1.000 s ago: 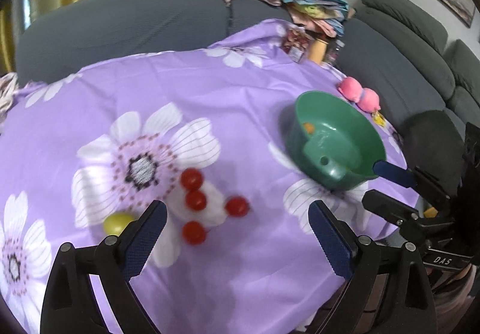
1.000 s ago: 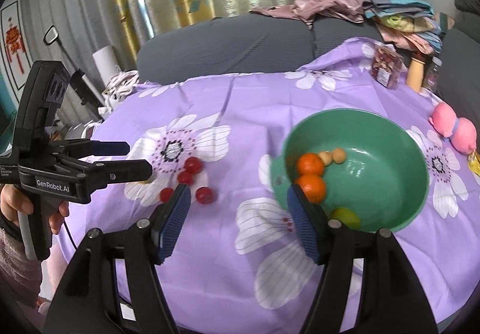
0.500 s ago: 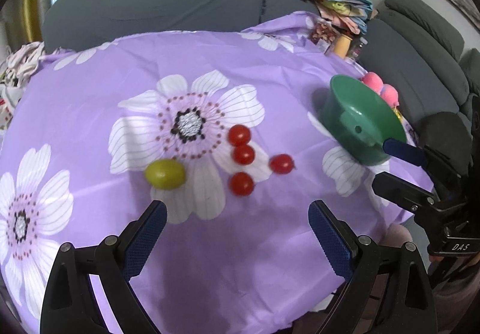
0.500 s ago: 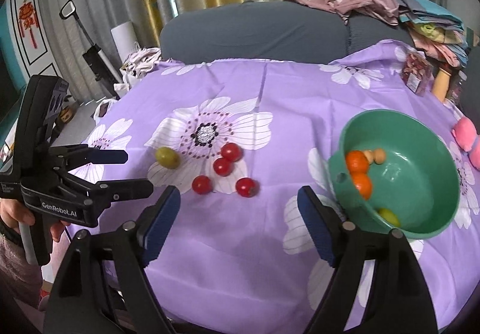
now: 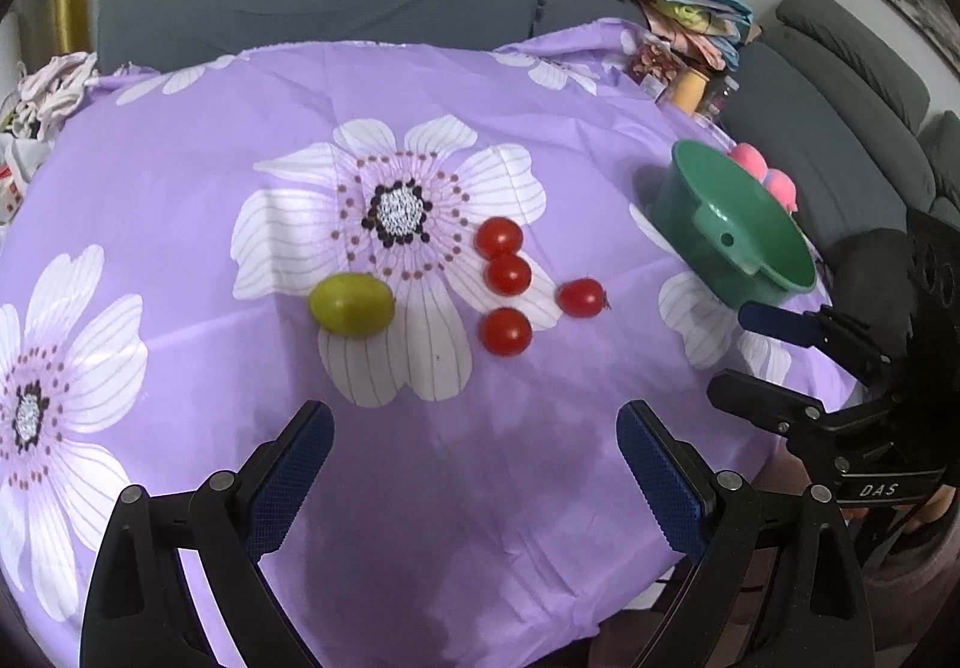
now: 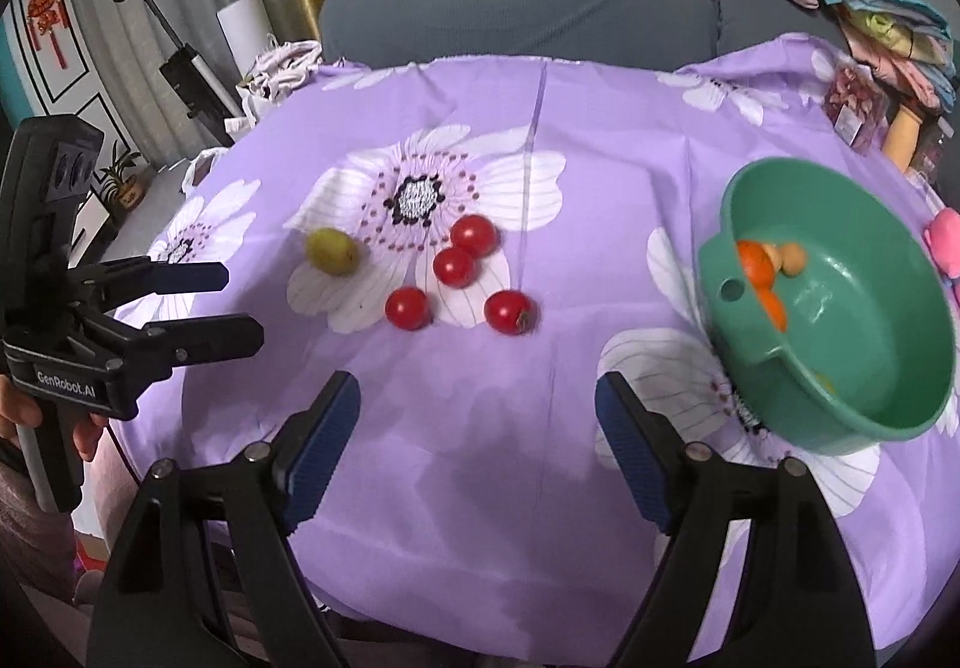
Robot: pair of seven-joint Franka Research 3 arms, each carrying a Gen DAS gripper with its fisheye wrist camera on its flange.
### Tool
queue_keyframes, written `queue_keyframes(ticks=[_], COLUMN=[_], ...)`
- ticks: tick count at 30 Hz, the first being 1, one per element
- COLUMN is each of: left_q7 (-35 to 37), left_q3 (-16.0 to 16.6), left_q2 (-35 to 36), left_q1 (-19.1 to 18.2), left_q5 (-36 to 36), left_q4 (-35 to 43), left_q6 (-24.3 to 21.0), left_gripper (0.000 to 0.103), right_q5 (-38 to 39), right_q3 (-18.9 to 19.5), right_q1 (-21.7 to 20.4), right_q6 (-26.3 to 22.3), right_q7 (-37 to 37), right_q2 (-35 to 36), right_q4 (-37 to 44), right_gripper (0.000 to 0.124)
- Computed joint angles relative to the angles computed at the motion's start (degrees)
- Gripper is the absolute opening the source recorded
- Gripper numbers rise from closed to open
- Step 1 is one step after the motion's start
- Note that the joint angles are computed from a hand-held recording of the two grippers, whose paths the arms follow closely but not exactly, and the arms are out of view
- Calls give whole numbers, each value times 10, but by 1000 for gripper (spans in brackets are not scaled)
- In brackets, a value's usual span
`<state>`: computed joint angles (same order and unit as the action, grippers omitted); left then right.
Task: Organize fruits
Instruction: 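Withdraw both tools from the bowl toward the cherry tomatoes, then lower both open tools toward two separate cherry tomatoes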
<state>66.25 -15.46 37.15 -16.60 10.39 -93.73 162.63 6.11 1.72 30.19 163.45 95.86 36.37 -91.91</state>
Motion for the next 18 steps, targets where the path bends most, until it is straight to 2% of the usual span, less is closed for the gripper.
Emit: queue_keyframes(ticks=[5, 12, 18], left_q7=[20, 29, 43], left_q3=[-14, -3, -6], left_q2=[6, 18, 27], left_q1=[9, -6, -6], left_q5=[-7, 3, 2], left_q4=[2, 19, 30], left_q6=[-1, -19, -26], left_gripper=[95, 95, 95], right_q5=[2, 2, 2], right_q3=[4, 5, 0], right_q1=[-1, 0, 0], right_q6=[-11, -34, -46], right_q7=[-6, -9, -2], right_q2=[14, 38, 51], right_q4=[19, 55, 72], right_gripper=[81, 81, 81])
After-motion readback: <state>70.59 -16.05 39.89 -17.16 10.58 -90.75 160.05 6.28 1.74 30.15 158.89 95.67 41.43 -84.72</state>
